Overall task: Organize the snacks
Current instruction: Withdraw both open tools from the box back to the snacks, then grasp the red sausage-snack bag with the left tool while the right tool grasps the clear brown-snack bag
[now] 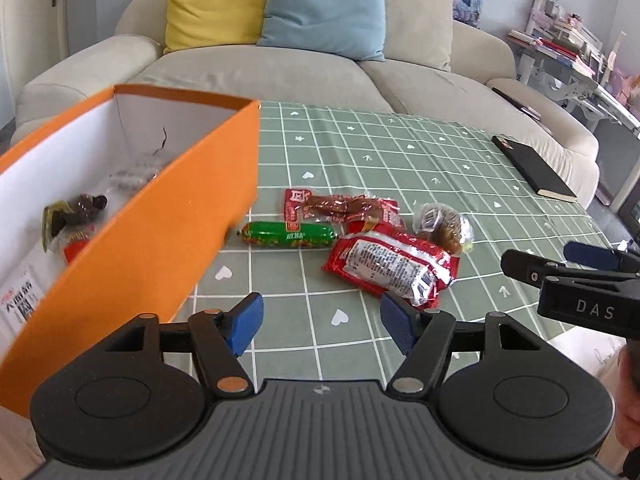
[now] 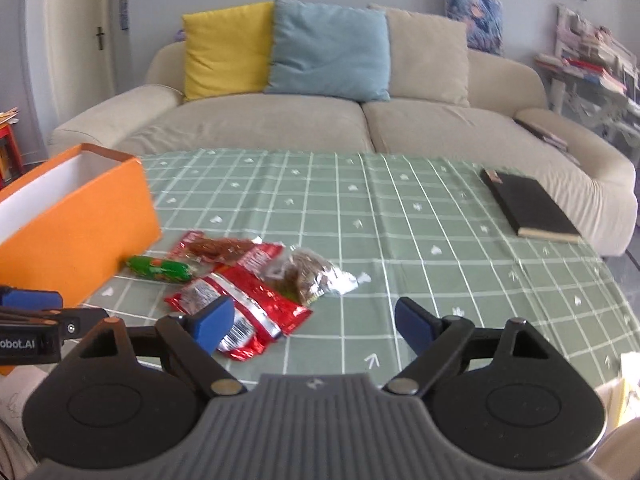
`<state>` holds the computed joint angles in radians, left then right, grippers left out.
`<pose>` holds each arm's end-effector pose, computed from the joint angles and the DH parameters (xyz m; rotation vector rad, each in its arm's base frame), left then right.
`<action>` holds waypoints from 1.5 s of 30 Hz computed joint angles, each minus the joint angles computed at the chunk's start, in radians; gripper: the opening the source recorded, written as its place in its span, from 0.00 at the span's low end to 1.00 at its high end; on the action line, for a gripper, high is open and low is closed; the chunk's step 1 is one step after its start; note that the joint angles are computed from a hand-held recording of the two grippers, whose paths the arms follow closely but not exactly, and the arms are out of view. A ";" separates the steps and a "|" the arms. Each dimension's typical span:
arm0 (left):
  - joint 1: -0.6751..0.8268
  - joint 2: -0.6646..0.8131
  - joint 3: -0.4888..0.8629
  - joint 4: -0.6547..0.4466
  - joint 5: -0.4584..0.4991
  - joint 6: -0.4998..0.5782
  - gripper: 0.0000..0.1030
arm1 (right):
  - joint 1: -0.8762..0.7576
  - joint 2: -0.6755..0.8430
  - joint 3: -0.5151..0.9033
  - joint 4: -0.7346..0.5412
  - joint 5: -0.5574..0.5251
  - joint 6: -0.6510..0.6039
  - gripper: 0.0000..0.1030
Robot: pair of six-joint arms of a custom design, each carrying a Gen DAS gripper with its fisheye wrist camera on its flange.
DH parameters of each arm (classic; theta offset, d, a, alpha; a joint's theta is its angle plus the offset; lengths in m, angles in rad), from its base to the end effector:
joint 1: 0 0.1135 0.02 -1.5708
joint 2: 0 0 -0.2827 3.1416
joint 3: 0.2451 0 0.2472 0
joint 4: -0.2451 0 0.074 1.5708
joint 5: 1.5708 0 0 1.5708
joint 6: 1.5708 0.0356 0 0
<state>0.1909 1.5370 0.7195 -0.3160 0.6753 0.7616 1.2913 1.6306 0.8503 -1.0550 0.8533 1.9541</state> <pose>0.2608 0.0277 0.1699 0.8584 2.2586 -0.5063 0.0876 0.2080 0.1756 0.6078 2.1874 -0.2476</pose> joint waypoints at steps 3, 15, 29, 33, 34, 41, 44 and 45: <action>-0.027 0.011 -0.038 0.075 -0.043 -0.033 0.63 | -0.028 0.008 -0.037 0.075 -0.021 -0.012 0.82; -0.081 0.139 0.041 0.029 -0.028 -0.034 0.60 | -0.142 0.040 -0.146 0.489 0.003 -0.439 0.80; -0.248 0.199 0.112 0.018 -0.069 -0.295 0.70 | -0.370 -0.087 -0.310 0.741 0.003 -0.728 0.62; -0.305 0.214 0.114 0.045 -0.107 -0.367 0.71 | -0.444 -0.078 -0.355 0.918 -0.053 -0.943 0.57; -0.316 0.219 0.116 0.053 -0.122 -0.390 0.71 | -0.454 -0.075 -0.358 0.931 -0.064 -0.959 0.52; -0.341 0.261 0.149 0.039 -0.147 -0.497 0.73 | -0.494 -0.112 -0.395 0.971 -0.147 -0.959 0.32; -0.329 0.267 0.171 0.018 -0.154 -0.529 0.73 | -0.494 -0.135 -0.409 0.994 -0.189 -0.954 0.31; -0.320 0.271 0.180 0.007 -0.153 -0.535 0.74 | -0.489 -0.137 -0.407 0.996 -0.197 -0.955 0.31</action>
<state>-0.1288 1.8076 0.8997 -0.3093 0.5219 0.2271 0.8027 1.4932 0.4429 -0.0591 0.6560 0.9989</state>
